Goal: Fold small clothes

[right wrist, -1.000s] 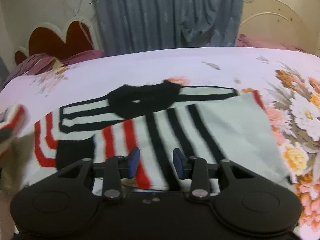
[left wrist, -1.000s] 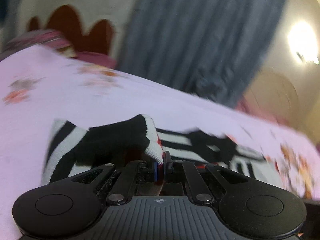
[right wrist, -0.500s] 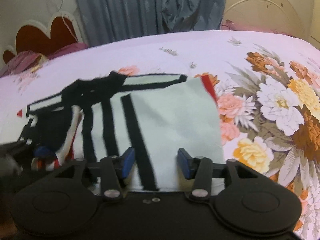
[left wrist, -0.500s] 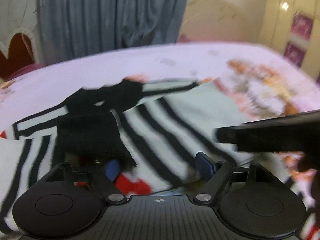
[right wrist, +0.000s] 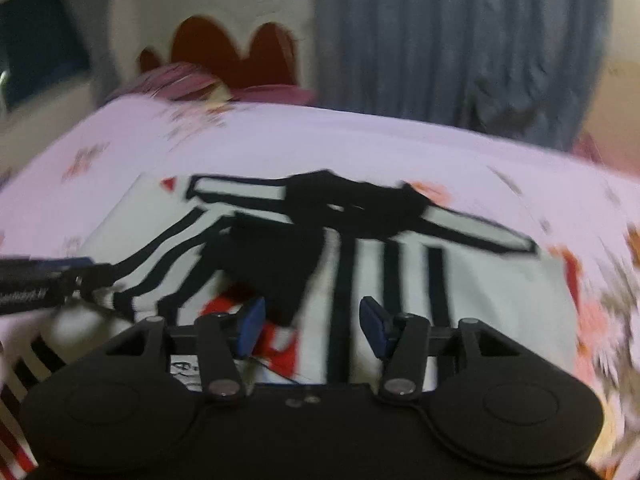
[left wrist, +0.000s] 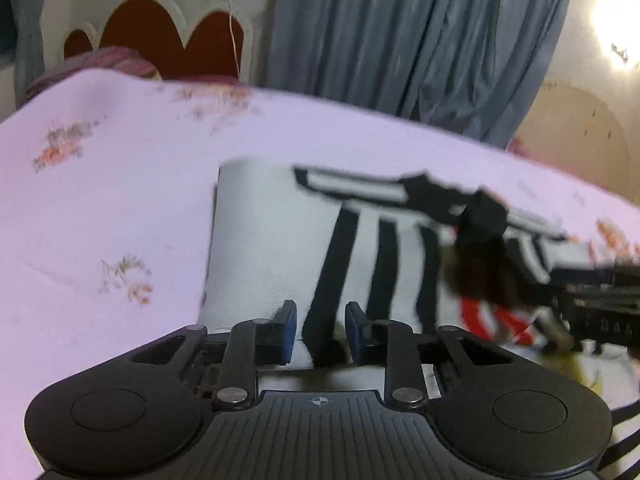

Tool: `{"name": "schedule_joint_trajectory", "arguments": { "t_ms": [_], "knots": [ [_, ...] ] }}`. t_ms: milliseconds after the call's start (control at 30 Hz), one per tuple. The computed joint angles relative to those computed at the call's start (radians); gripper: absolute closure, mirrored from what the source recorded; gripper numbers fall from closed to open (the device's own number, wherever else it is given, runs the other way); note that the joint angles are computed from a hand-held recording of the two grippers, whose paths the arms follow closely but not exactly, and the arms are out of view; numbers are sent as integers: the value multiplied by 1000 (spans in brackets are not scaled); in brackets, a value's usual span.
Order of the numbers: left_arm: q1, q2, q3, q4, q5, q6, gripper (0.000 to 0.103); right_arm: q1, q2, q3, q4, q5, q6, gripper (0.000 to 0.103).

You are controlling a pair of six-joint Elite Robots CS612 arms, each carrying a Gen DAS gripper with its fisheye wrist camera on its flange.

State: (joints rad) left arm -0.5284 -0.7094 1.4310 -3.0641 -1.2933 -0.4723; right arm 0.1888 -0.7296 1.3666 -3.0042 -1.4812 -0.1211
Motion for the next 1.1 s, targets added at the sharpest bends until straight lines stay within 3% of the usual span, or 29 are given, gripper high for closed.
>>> {"name": "schedule_joint_trajectory", "arguments": {
  "t_ms": [133, 167, 200, 233, 267, 467, 533, 600, 667, 700, 733, 767, 900, 967, 1033, 1100],
  "knots": [
    [-8, 11, -14, 13, 8, 30, 75, 34, 45, -67, 23, -83, -163, 53],
    [-10, 10, -13, 14, 16, 31, 75, 35, 51, -75, 30, -89, -183, 59],
    [-11, 11, -11, 6, 20, 31, 75, 33, 53, -82, 42, -90, -180, 80],
    [-12, 9, -6, -2, 21, 35, 75, 30, 52, -82, 46, -95, -157, 92],
    [-10, 20, -19, -1, 24, 41, 75, 25, 46, -74, 35, -101, -119, 97],
    [-6, 37, -46, 18, 2, 71, 75, -29, -12, 41, -90, -81, 200, 97],
    [-8, 40, -50, 30, 6, 89, 75, -38, -16, 57, -50, -75, 247, 91],
    [-6, 35, -50, 37, 0, 93, 75, -45, -15, 61, -7, -76, 302, 77],
    [-5, 29, -45, 27, 4, 104, 75, -60, -17, 74, -38, -35, 385, 71],
    [-5, 29, -43, 22, 6, 107, 75, -66, -18, 76, -40, -18, 408, 73],
    [-2, 30, -43, 21, -2, 106, 75, -72, -18, 75, -37, 5, 416, 78],
    [-1, 31, -44, 19, -5, 104, 75, -77, -17, 72, -36, 22, 418, 95],
    [-7, 34, -37, -51, 40, 123, 75, -71, -16, 73, -137, -1, 395, 96],
    [-5, 37, -51, -1, 50, 122, 75, -69, -18, 77, -173, -15, 386, 96],
    [-2, 45, -67, 52, 40, 143, 75, -72, -15, 73, -130, -22, 394, 96],
    [-2, 46, -72, 64, 41, 163, 75, -74, -12, 63, -8, -45, 420, 96]
  ]
}}
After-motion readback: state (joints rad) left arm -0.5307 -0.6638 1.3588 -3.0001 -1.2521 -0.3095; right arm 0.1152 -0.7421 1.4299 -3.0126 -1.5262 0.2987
